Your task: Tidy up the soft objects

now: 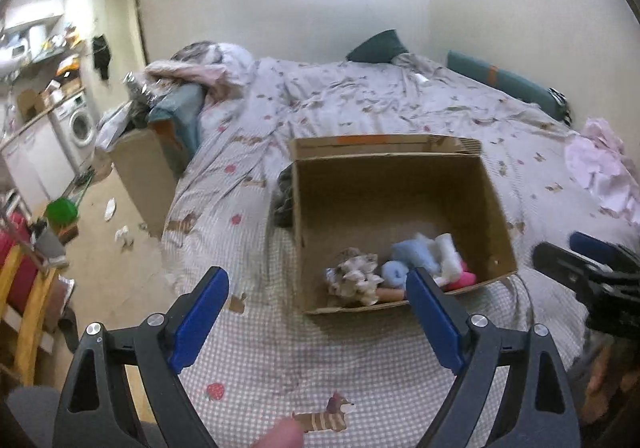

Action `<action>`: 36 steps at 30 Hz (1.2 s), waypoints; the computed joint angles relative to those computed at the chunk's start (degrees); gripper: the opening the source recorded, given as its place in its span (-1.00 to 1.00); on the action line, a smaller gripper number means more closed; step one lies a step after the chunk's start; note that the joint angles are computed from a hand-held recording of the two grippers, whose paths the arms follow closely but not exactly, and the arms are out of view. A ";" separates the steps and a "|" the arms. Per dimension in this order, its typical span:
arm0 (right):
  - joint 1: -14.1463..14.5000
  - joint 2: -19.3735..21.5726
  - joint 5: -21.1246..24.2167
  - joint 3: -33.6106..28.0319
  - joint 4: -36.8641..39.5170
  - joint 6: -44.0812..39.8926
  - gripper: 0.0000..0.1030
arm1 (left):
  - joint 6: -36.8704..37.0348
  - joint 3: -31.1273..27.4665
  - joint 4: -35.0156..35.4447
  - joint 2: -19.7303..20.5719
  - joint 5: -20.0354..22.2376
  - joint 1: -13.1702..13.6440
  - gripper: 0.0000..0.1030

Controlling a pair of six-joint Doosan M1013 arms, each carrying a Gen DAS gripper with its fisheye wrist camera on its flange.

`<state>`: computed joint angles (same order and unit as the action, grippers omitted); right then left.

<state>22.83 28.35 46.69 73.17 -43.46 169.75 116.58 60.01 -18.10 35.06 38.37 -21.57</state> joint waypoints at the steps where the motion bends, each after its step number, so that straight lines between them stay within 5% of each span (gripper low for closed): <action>1: 0.15 0.07 0.40 0.14 -0.67 0.38 1.00 | -1.05 -0.56 -0.20 0.47 1.09 0.21 0.73; 9: 0.32 1.52 3.32 -1.00 -1.42 0.09 1.00 | -7.58 -3.04 1.01 2.84 3.12 0.66 0.99; 36: -0.63 3.29 5.57 -2.79 3.23 -3.20 1.00 | -5.09 -4.41 0.60 4.13 6.35 0.03 0.99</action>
